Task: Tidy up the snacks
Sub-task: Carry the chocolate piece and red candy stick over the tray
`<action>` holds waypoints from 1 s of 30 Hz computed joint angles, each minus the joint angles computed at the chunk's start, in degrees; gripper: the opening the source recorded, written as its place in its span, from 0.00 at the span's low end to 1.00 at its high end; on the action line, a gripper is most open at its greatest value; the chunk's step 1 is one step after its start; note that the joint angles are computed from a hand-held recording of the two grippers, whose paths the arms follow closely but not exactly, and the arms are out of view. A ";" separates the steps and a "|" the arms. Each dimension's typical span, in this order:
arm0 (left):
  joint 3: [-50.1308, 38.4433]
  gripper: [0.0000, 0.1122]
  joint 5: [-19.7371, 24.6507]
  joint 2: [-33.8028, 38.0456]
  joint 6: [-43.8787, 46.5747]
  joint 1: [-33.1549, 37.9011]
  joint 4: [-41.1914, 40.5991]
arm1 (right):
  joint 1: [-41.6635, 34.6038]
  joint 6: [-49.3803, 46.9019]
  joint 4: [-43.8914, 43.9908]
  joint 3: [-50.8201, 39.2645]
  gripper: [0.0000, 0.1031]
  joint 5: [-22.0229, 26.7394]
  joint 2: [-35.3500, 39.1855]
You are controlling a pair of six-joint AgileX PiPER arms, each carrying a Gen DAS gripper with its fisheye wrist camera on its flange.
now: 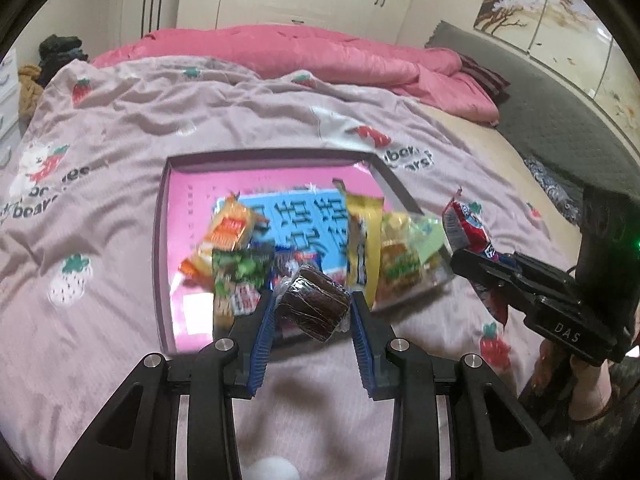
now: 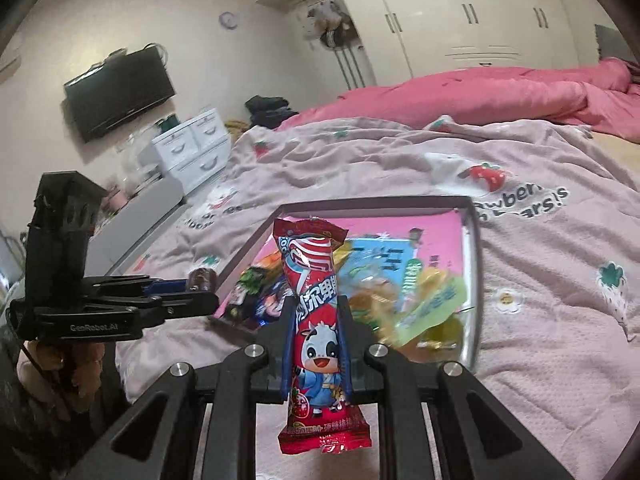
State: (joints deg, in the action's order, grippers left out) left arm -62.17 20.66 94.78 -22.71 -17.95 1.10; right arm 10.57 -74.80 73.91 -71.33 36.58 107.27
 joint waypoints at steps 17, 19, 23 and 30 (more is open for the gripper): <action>-9.98 0.34 0.42 10.49 -3.47 0.59 3.53 | -0.57 7.22 -1.27 -8.05 0.18 -6.12 6.41; -10.97 0.34 0.57 11.81 -3.43 0.71 3.55 | -0.44 8.54 -2.34 -9.34 0.18 -6.49 7.59; -12.12 0.34 0.80 13.58 -2.25 1.01 2.35 | -0.21 11.19 -4.45 -11.40 0.18 -6.95 9.52; -12.95 0.34 0.80 15.23 -0.49 1.34 0.81 | 0.11 13.86 -6.70 -13.55 0.18 -6.37 11.57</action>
